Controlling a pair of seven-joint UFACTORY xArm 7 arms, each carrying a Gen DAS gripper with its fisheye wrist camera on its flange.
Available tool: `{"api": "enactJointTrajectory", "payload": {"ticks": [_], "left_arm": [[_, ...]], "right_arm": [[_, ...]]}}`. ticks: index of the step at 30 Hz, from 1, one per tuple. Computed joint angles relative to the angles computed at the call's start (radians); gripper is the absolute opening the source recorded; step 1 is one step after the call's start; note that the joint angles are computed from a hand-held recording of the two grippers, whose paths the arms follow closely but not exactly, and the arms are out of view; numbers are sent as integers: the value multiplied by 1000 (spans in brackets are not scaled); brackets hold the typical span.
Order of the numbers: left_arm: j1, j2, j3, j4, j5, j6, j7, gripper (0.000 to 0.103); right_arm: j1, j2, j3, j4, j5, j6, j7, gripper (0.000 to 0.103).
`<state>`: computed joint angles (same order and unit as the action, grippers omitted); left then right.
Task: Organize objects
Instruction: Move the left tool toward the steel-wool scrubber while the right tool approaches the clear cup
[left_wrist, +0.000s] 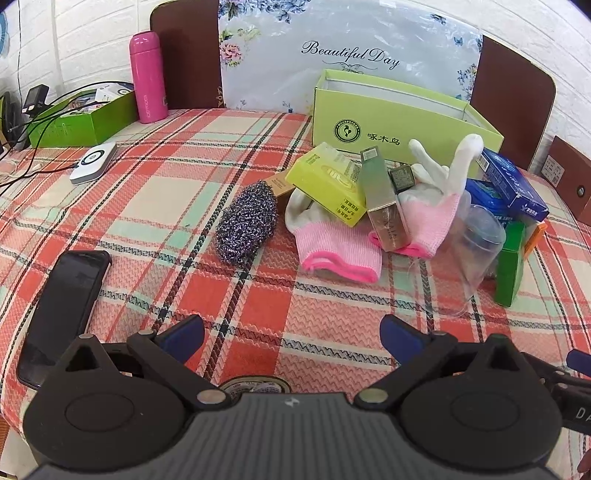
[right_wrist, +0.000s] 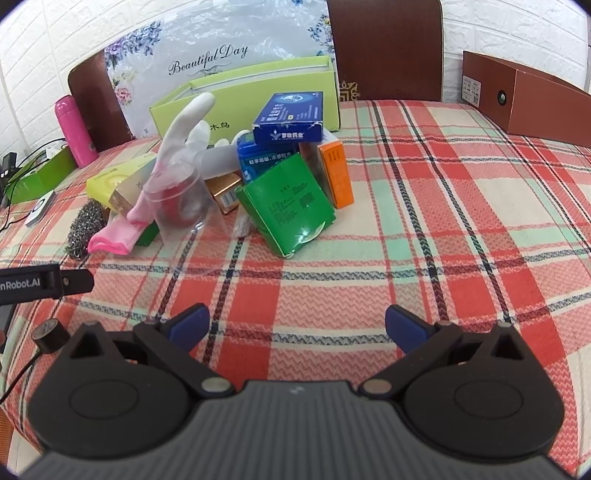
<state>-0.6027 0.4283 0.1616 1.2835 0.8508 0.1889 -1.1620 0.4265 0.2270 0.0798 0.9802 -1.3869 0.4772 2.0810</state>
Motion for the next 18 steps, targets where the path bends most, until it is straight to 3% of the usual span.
{"api": "enactJointTrajectory", "payload": {"ticks": [7, 14, 18], "left_arm": [[-15, 10, 34, 3, 18, -6, -33, 103], [39, 24, 34, 29, 2, -42, -11, 103], [45, 71, 67, 90, -29, -84, 36, 103]], "right_arm": [[-4, 14, -9, 9, -3, -28, 10, 103], [-15, 33, -13, 36, -182, -107, 134, 103], [-30, 56, 3, 71, -258, -126, 170, 103]]}}
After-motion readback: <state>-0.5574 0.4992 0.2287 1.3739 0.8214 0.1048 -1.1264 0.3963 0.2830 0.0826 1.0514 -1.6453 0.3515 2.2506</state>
